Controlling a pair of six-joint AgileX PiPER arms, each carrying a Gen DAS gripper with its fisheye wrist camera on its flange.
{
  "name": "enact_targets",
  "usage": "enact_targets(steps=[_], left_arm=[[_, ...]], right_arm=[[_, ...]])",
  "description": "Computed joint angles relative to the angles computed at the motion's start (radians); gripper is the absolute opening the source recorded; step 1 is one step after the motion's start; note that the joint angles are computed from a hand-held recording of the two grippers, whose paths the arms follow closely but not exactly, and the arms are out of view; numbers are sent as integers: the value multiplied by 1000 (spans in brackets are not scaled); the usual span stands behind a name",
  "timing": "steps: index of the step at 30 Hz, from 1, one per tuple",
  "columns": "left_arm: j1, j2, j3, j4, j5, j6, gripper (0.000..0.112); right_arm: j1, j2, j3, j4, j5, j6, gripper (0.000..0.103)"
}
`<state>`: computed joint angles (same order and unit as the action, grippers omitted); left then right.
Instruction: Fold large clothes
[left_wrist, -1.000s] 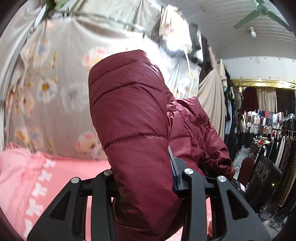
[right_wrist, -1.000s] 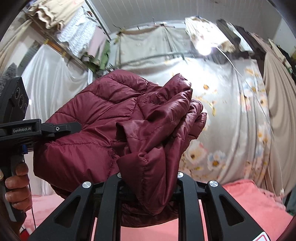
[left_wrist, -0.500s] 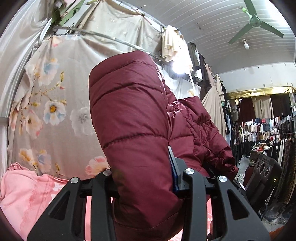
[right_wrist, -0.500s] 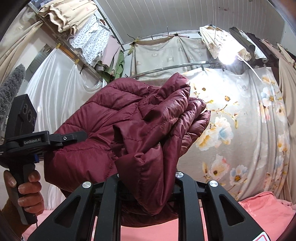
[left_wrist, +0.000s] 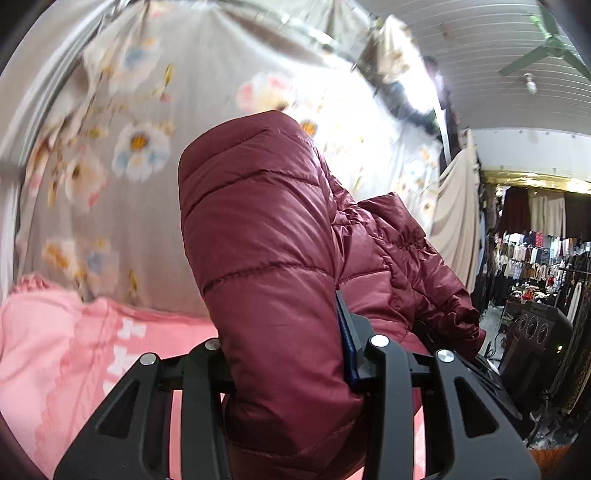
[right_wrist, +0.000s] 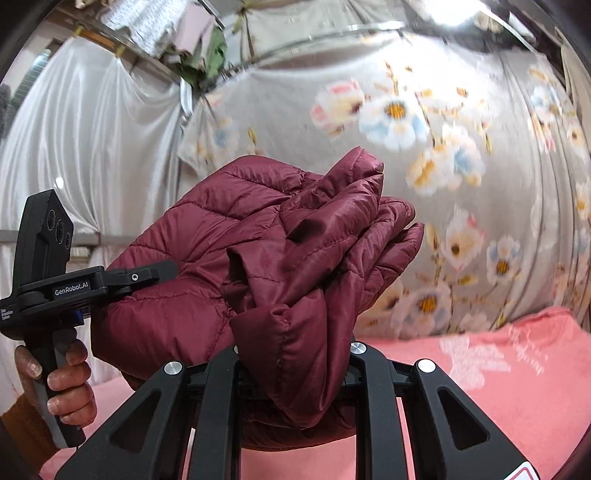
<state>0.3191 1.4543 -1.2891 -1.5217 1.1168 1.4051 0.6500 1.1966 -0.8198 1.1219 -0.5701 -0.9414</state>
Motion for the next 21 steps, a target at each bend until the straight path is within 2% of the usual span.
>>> enact_targets(steps=[4, 10, 15, 21], left_arm=[[-68, 123, -13, 30, -93, 27, 36], [-120, 303, -60, 54, -171, 29, 36], [-159, 428, -105, 90, -241, 19, 36], [-192, 538, -154, 137, -294, -18, 36]], right_arm=[[-115, 138, -8, -165, 86, 224, 18], [-224, 323, -47, -395, 171, 508, 18], [-267, 456, -80, -508, 199, 655, 18], [-310, 554, -97, -636, 238, 805, 18]])
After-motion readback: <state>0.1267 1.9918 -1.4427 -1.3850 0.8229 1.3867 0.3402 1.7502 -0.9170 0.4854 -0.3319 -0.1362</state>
